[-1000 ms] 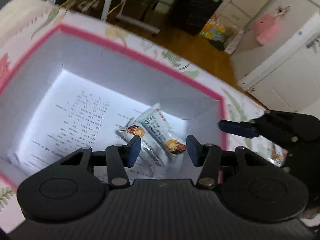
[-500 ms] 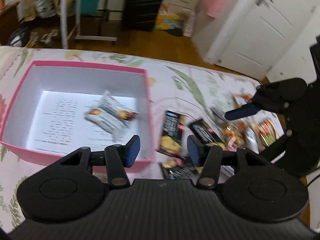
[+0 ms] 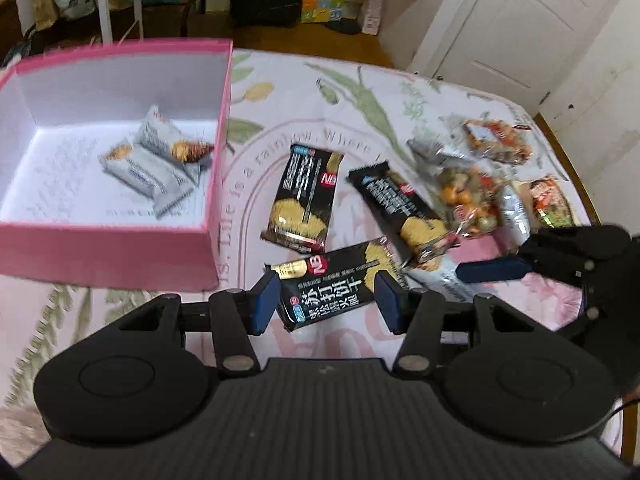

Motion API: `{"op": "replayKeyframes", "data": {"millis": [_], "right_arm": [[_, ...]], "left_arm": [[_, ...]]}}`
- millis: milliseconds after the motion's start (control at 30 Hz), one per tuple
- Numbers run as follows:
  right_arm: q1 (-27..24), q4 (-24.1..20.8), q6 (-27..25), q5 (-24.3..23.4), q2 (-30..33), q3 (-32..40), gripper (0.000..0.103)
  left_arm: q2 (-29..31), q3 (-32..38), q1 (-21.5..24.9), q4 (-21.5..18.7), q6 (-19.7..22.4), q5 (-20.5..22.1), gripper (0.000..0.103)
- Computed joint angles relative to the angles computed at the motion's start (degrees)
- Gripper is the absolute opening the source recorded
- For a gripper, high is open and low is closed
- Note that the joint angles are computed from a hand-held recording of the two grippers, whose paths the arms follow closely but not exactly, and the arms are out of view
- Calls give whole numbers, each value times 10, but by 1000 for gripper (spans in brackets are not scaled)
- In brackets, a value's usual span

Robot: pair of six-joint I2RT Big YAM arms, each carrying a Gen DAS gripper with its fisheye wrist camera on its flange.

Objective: Organize snacks
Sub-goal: 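Grasp a black NB cracker pack with the left gripper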

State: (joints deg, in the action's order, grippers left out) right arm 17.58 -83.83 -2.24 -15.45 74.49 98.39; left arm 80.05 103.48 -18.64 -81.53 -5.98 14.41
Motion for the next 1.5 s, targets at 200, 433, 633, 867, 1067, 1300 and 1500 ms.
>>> {"op": "replayKeyframes", "data": {"millis": [200,433,633,867,1067,1300,1500], "right_arm": [[-3,141,102,17,-41,-116,74],[15,178,108,62,-39,-151,80],[25,186,103,78,-25,-146,90],[52,173,124,117,-30,-145,93],[56,151,172,94,-33,-128,95],[70,114,181,75,-43,-91,95],[63,75,176,12,-42,-42,94]], "left_arm": [[-9,-69,-2,60,-59,-27,50],[8,-96,-21,92,-71,-88,52],[20,-86,-1,67,-86,-1,48],[14,-86,-10,59,-71,4,43],[17,-56,-7,7,-58,21,48],[9,-21,-1,-47,-25,20,50],[-5,13,23,-87,7,36,50]]}}
